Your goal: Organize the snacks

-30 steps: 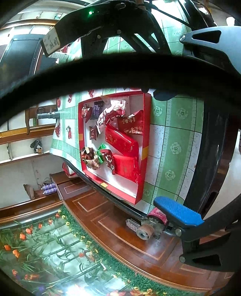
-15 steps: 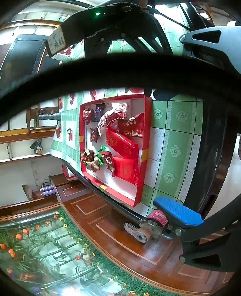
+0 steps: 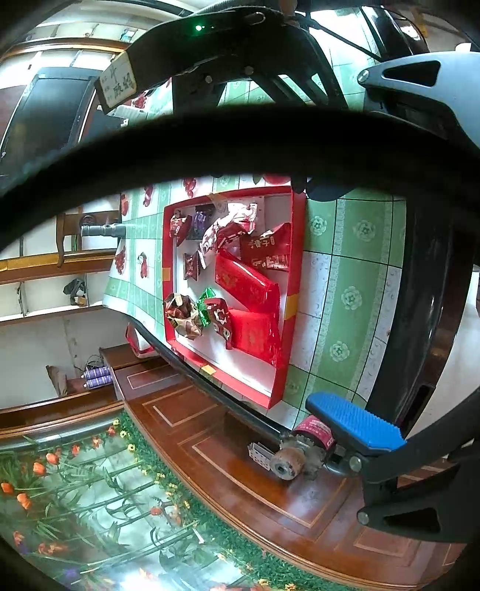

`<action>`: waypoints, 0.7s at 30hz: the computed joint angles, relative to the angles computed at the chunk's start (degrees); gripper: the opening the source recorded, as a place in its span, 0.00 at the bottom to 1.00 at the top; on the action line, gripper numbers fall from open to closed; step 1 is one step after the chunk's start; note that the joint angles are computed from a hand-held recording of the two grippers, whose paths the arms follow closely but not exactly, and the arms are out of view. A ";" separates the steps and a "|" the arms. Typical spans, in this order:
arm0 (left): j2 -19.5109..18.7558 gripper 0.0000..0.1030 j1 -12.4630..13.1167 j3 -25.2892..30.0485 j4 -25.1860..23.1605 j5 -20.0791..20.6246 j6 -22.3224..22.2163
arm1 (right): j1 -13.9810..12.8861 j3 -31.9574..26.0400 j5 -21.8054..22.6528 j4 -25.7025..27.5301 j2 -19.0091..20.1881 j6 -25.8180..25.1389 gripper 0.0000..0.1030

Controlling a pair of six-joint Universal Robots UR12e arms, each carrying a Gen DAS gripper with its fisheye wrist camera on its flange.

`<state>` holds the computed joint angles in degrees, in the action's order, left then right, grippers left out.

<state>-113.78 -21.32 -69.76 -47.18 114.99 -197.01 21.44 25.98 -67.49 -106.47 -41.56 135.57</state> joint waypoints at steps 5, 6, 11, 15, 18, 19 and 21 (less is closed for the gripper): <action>0.12 1.00 0.17 -0.16 0.07 0.04 -0.47 | 0.14 -1.00 0.03 0.99 0.46 -0.70 0.80; 0.10 1.00 0.15 -0.15 0.05 0.20 -0.46 | 0.18 -1.46 0.09 1.49 0.65 -0.91 0.80; 0.13 1.00 0.21 -0.16 0.44 0.54 -0.42 | 0.17 -2.97 0.93 3.08 1.31 -1.30 0.80; 0.24 1.00 0.26 -0.18 0.77 1.11 -0.36 | 0.19 -3.23 1.52 2.97 1.39 -1.25 0.80; 0.16 1.00 0.30 0.12 0.75 1.61 -0.48 | 0.18 -3.14 1.76 2.74 1.31 -1.23 0.80; 0.13 1.00 0.32 0.24 0.59 1.83 -0.66 | 0.17 -3.10 1.91 2.67 1.27 -1.16 0.80; 0.19 1.00 0.40 0.22 0.52 1.89 -0.90 | 0.12 -2.84 2.14 2.35 1.13 -1.05 0.80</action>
